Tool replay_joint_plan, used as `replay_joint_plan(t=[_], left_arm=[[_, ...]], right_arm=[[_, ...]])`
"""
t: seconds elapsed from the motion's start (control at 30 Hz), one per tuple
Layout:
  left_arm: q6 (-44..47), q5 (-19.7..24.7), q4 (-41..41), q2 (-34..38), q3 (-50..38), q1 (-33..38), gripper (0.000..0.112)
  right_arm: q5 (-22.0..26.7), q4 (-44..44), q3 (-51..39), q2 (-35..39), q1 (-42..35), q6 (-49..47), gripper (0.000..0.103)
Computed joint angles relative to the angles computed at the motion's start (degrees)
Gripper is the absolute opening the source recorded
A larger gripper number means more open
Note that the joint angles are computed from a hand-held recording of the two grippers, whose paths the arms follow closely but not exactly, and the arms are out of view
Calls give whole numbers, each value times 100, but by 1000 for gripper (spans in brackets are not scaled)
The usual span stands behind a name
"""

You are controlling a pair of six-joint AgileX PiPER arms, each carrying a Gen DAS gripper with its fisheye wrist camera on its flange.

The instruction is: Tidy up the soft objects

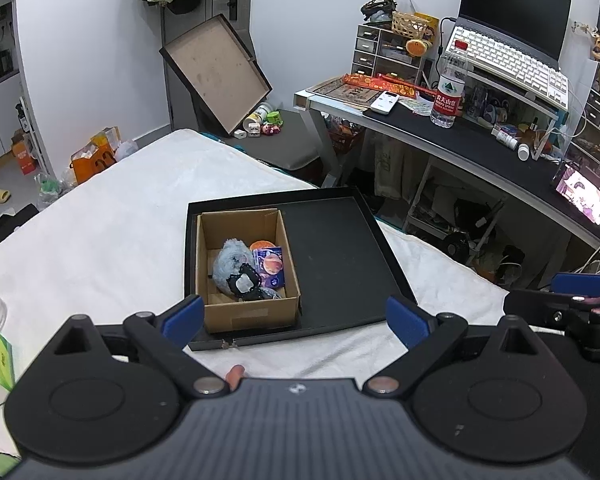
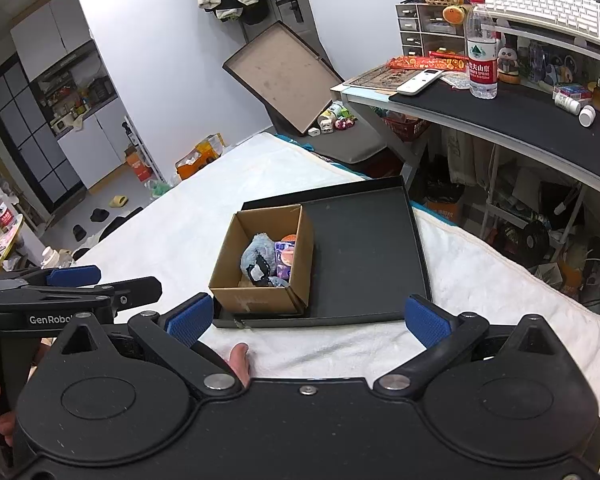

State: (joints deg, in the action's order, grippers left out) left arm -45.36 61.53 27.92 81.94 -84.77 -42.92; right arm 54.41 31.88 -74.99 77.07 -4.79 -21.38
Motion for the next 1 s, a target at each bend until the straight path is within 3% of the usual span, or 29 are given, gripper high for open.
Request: replay_joint_plan(t=[0.47,1.0], left_arm=[[-411,173,552,99,-34,-294,98],[-431,169,493,125,-49,-277,99]], right_arm=[[66,-140,-106,63,30,184,103],[116,-32,-127,131,-39,113,103]])
